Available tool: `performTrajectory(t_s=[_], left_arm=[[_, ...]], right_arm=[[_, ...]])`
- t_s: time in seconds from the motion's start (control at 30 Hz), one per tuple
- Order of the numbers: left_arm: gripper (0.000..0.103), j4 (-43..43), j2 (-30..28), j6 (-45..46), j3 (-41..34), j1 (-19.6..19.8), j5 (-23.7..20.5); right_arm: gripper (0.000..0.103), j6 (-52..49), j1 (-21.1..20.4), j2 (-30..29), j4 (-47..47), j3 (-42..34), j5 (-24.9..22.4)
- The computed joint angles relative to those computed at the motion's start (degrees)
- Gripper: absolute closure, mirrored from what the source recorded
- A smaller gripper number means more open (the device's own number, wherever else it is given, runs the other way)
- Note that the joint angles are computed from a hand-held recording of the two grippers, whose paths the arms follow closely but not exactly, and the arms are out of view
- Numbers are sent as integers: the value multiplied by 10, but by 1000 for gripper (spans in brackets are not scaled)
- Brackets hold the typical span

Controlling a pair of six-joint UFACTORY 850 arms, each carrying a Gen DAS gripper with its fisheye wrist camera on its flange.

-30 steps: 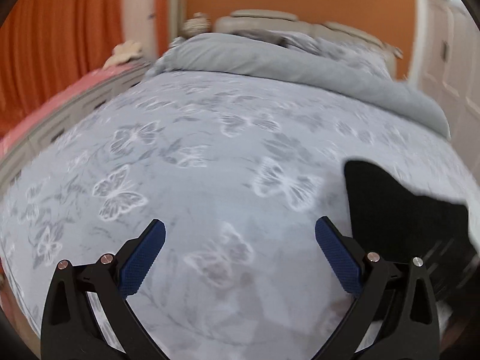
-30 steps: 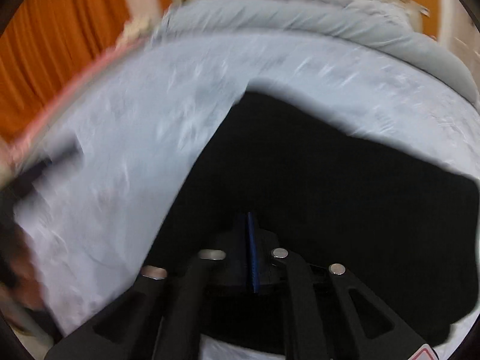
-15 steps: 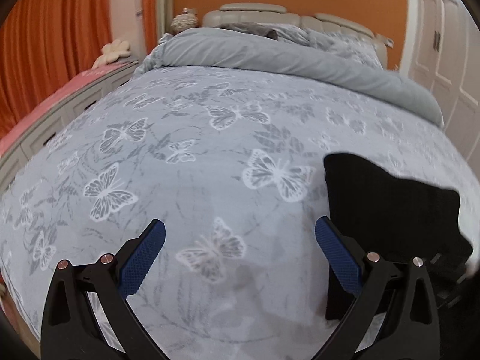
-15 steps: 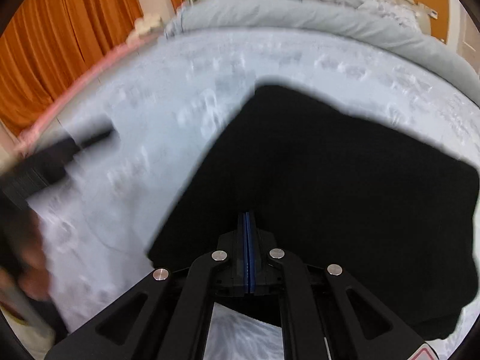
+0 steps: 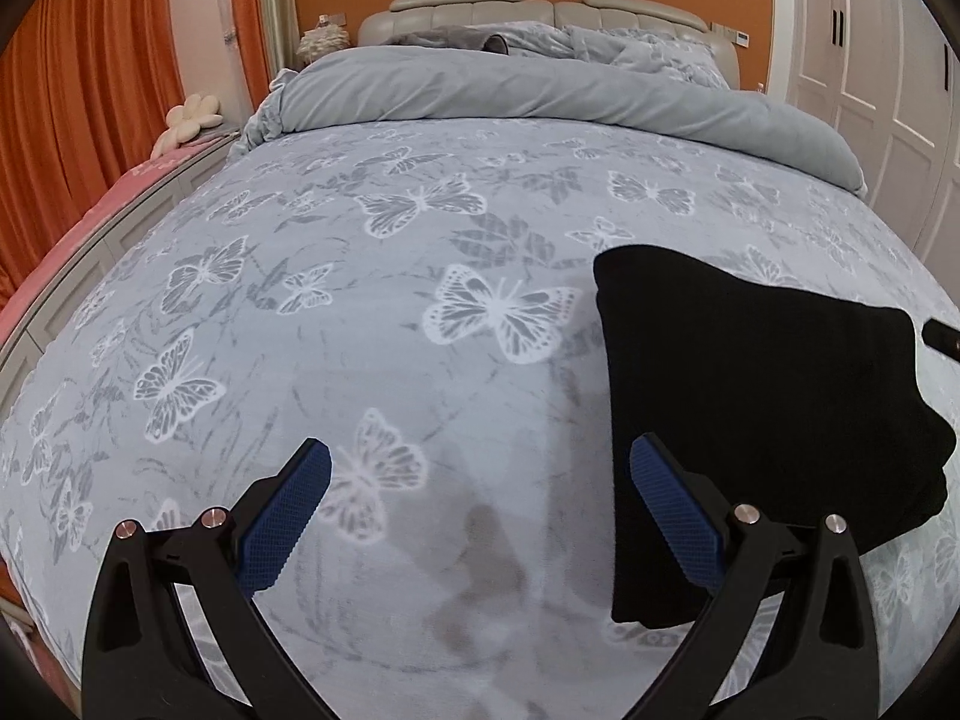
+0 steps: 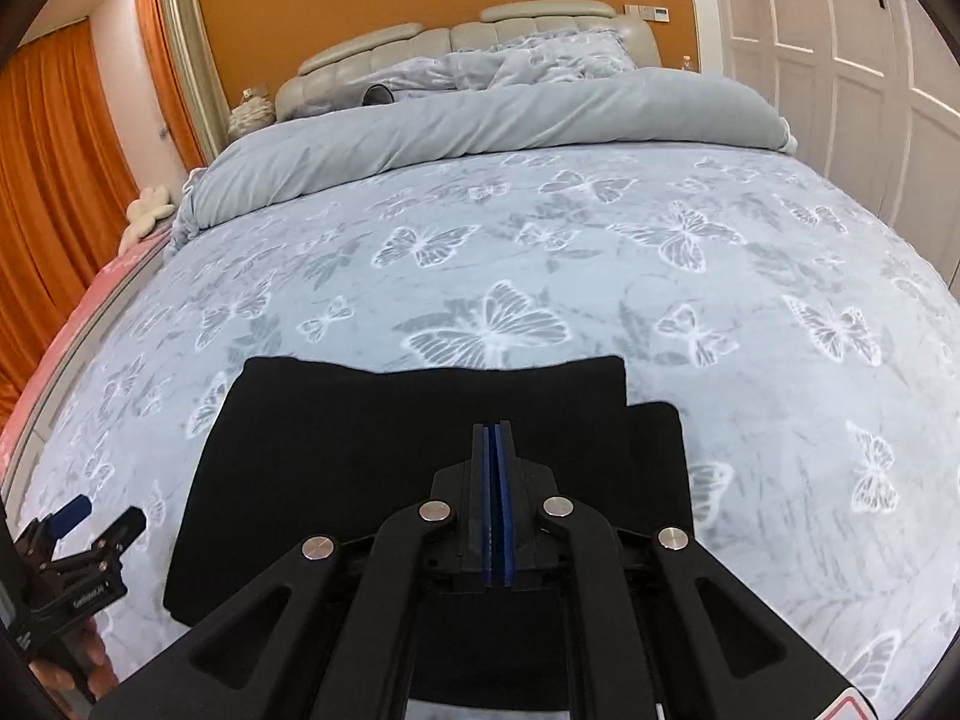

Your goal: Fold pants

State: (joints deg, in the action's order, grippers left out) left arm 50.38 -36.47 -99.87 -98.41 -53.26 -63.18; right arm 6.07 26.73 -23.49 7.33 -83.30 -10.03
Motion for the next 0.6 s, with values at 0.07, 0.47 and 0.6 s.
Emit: performTrajectory(t_s=[0.07,0.47,0.6], left_arm=[[5,-4,-5,7,-5,0,-1],[5,9,35,-23,46,7,159],[5,-41,37,-26,66,30,295]], right_arm=[[95,7,2,-11,-26,-12,-1],[47,107,-55,33,-57,41,-6],[36,-95,-80,31,167,66,-70]])
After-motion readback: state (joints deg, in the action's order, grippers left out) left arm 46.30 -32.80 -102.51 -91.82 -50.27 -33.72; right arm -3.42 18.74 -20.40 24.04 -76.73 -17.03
